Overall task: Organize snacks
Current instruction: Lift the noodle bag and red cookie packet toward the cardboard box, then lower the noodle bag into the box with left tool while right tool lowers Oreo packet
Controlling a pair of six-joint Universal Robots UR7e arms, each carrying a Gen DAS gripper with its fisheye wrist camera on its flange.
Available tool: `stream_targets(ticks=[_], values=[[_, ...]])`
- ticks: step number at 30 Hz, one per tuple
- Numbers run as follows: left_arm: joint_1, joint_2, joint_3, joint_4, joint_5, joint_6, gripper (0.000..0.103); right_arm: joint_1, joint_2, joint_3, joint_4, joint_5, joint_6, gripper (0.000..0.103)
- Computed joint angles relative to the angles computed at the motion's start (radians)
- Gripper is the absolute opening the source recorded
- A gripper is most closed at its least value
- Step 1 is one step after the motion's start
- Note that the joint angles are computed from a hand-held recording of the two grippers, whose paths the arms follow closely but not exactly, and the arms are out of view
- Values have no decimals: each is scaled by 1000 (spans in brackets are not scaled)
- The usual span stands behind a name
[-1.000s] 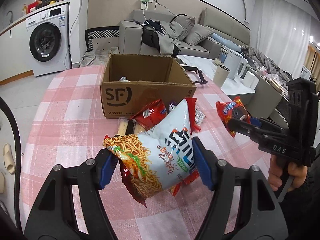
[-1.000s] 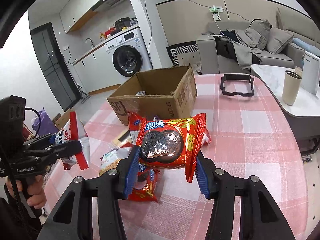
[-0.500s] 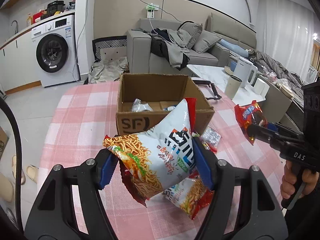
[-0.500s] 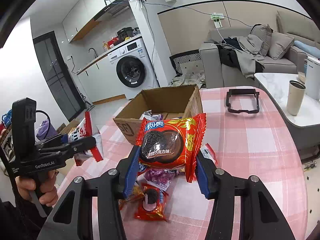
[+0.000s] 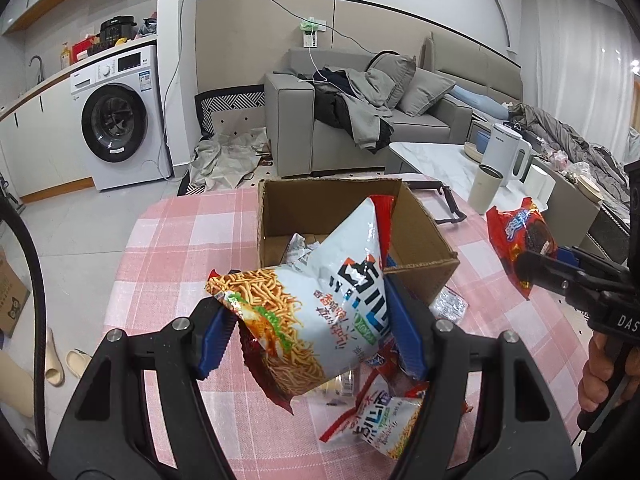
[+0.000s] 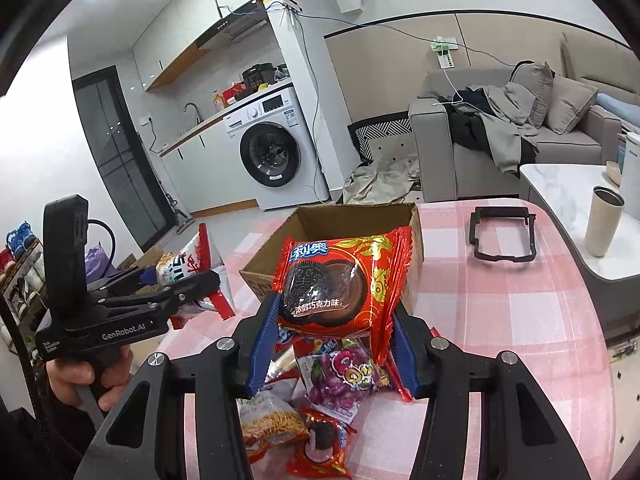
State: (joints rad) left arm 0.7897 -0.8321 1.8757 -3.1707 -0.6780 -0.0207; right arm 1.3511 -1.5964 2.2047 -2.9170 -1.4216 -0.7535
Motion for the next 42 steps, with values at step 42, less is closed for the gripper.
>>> stream_targets(ticks=[42], values=[[161, 220, -398, 77, -72, 201, 67, 76, 304, -235, -12, -88, 96, 52]])
